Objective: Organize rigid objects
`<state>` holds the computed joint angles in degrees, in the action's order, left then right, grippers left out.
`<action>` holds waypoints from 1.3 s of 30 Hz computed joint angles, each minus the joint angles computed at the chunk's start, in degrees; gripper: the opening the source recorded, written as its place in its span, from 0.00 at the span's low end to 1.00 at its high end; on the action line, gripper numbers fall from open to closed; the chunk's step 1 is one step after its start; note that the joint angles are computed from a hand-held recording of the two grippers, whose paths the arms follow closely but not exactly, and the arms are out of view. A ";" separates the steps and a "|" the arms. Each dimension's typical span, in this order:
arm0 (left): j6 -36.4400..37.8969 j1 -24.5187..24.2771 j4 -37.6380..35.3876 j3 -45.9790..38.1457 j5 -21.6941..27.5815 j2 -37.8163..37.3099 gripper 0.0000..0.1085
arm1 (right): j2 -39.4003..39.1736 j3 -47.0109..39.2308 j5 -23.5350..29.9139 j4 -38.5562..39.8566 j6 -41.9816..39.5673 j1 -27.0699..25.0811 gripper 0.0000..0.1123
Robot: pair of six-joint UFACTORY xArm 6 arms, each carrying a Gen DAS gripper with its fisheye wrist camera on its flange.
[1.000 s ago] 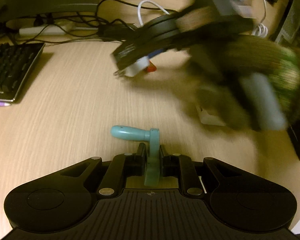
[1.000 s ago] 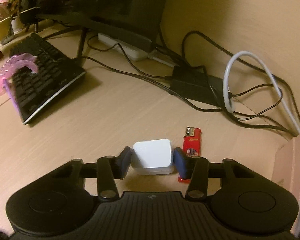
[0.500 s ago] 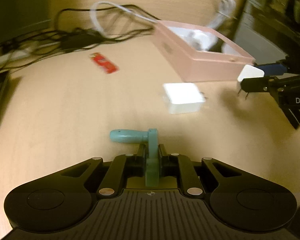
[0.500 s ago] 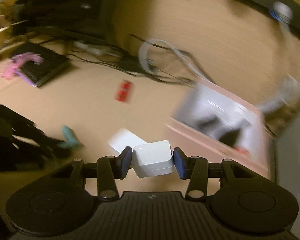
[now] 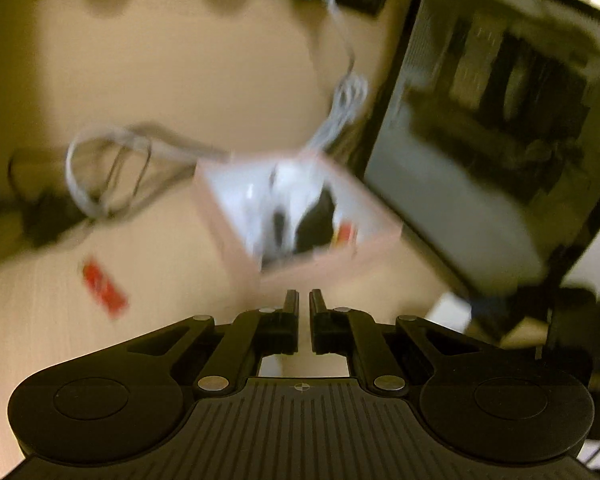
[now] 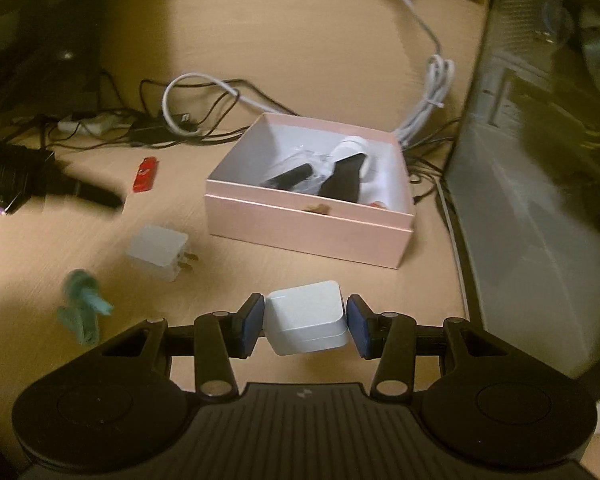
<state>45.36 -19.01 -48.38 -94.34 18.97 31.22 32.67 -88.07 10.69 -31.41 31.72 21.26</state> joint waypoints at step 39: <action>-8.67 -3.18 22.89 12.40 -3.61 -0.73 0.19 | 3.74 2.58 0.41 -0.62 8.16 0.07 0.79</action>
